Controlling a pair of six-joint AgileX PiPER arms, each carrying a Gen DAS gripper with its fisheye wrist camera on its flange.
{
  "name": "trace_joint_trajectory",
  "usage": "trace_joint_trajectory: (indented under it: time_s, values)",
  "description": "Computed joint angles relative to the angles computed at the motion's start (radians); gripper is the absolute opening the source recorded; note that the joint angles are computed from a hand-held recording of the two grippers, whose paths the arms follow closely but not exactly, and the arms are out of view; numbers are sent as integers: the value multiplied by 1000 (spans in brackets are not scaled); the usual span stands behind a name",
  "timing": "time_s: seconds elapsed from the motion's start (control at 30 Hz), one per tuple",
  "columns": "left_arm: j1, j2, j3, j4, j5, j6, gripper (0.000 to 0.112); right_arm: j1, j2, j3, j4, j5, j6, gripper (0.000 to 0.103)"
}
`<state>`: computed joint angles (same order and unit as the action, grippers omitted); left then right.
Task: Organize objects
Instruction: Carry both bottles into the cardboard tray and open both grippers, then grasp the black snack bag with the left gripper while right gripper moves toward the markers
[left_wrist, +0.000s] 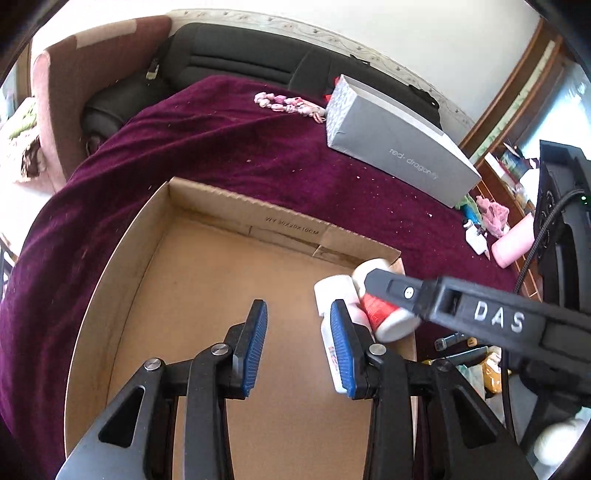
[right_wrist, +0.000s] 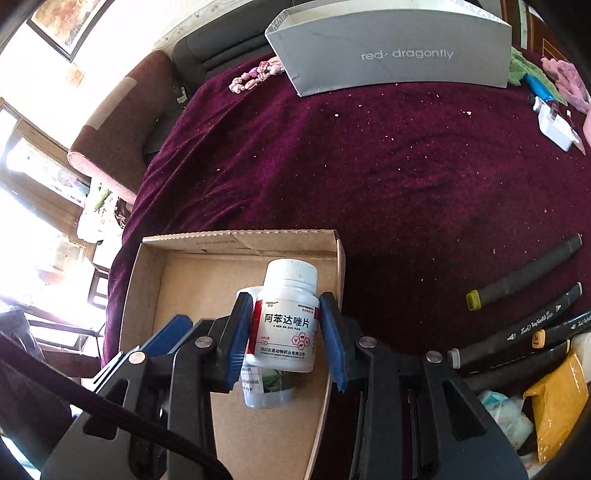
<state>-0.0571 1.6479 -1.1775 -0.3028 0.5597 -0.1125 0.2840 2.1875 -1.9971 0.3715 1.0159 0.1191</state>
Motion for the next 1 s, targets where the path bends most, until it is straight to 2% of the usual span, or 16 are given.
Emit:
trace_joint_trajectory:
  time_s: [0.13, 0.23, 0.4, 0.57, 0.63, 0.73, 0.87, 1.0]
  values:
    - [22, -40, 41, -40, 3, 7, 30, 11, -17, 20, -26, -30, 12, 35]
    - [17, -82, 82, -12, -14, -29, 30, 13, -54, 62, -37, -65, 10, 35]
    - [-2, -153, 145, 5, -25, -64, 31, -1, -162, 188, -26, -139, -36, 39]
    - [-12, -243, 203, -59, 13, -69, 32, -40, -293, 360, 54, -201, -138, 40]
    - [-18, -295, 234, -95, 26, -61, 32, -78, -351, 441, 130, -212, -211, 40]
    - [-67, -371, 264, -63, 32, -126, 40, -159, -454, 586, 247, -227, -348, 40]
    - [-182, -465, 299, 36, 8, -286, 46, -314, -569, 759, 399, -219, -523, 47]
    - [-368, -492, 309, 205, -26, -510, 46, -501, -638, 874, 474, -191, -665, 50]
